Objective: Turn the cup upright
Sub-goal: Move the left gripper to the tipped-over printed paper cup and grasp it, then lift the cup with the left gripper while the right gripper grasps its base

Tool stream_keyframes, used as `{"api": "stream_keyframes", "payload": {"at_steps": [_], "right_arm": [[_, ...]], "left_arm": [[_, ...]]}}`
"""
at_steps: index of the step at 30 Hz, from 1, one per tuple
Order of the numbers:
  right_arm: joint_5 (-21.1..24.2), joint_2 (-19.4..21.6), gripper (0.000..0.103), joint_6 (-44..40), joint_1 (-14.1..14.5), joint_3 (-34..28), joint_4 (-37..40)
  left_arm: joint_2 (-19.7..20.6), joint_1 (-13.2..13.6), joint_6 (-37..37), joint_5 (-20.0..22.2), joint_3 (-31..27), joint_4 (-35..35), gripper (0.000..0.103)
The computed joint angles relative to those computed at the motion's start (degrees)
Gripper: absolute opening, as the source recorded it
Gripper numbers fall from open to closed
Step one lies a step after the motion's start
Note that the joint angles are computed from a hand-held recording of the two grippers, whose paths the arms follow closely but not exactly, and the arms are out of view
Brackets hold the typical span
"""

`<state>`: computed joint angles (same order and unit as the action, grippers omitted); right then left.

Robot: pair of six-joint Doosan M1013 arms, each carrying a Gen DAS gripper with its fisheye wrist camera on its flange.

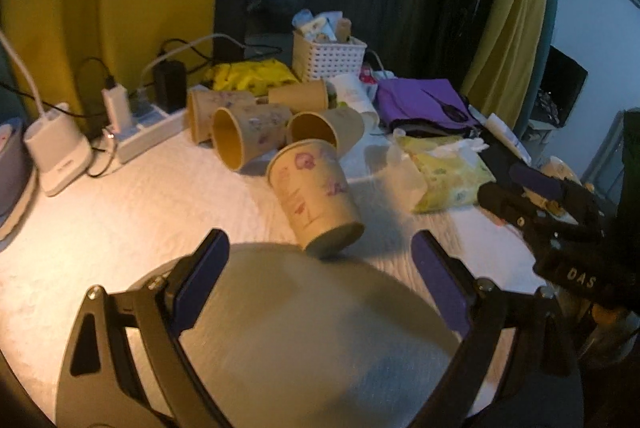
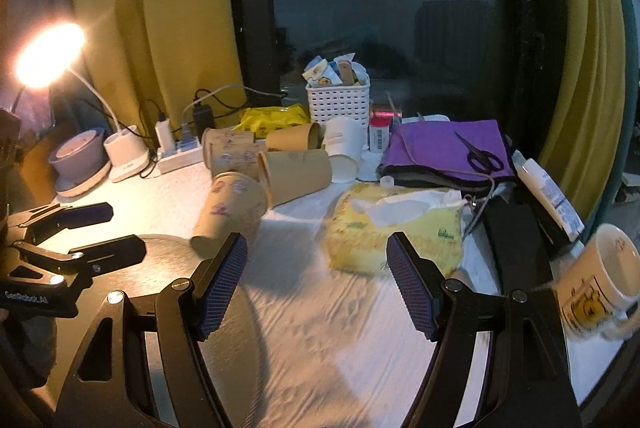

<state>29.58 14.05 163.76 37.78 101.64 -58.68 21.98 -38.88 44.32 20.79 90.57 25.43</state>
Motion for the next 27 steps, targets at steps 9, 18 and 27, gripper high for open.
{"api": "stream_keyframes", "payload": {"at_steps": [9,18,27], "right_arm": [[-4.83,1.76,0.075,-1.03,-3.52,-0.54,0.39],[-6.65,2.92,0.075,-4.36,-4.47,-1.41,2.86],[-5.47,2.71,0.075,-5.33,-3.82,-1.8,4.83]], "left_arm": [[6.49,2.25,16.56,5.68,-8.35,-18.73,0.093],[9.72,3.86,25.31,10.1,-12.29,-28.72,0.07],[8.29,5.12,33.06,7.74,-9.8,-38.95,0.066]]}}
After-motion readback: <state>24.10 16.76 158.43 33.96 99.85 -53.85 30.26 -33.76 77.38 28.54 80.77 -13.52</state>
